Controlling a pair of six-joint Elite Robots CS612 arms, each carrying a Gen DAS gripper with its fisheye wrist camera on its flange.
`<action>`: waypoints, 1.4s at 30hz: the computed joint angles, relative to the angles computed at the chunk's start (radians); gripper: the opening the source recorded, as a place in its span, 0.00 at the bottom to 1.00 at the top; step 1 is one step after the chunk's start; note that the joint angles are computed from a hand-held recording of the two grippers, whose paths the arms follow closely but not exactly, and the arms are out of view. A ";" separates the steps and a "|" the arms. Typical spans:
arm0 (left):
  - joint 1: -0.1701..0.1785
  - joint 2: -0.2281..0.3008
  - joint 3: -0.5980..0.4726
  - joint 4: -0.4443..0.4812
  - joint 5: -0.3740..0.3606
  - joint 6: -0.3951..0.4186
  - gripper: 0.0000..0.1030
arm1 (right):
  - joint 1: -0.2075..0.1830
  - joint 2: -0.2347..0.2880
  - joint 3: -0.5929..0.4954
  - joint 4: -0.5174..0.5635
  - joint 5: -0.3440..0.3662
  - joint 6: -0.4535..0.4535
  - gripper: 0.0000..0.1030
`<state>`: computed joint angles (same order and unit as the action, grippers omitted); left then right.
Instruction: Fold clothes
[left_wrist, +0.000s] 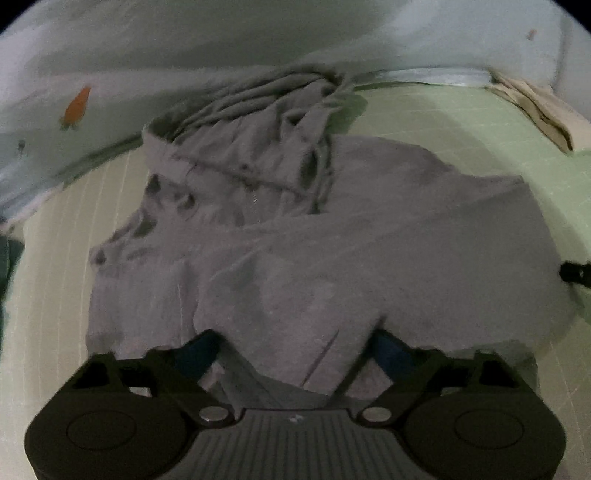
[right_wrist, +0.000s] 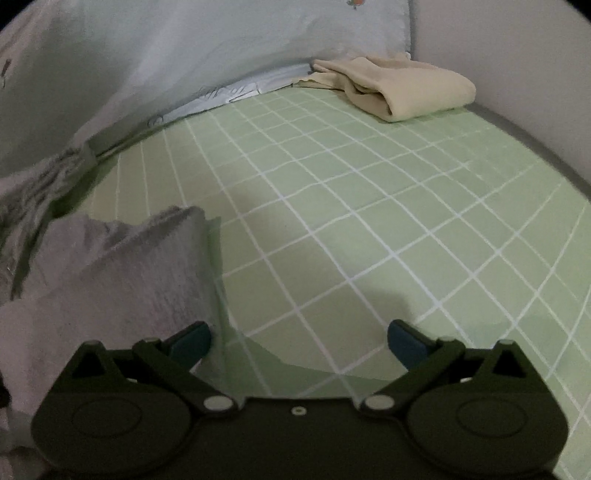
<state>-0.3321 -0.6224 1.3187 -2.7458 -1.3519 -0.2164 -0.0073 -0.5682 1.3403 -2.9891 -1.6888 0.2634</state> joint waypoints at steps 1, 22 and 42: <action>0.004 0.000 0.001 -0.002 -0.007 -0.020 0.70 | 0.002 0.001 -0.002 0.001 -0.006 -0.003 1.00; 0.044 -0.107 0.148 -0.422 0.205 -0.217 0.10 | 0.006 -0.008 0.027 -0.033 0.005 -0.093 1.00; 0.066 -0.133 0.186 -0.594 0.477 -0.226 0.09 | 0.009 -0.006 0.036 -0.060 0.004 -0.092 1.00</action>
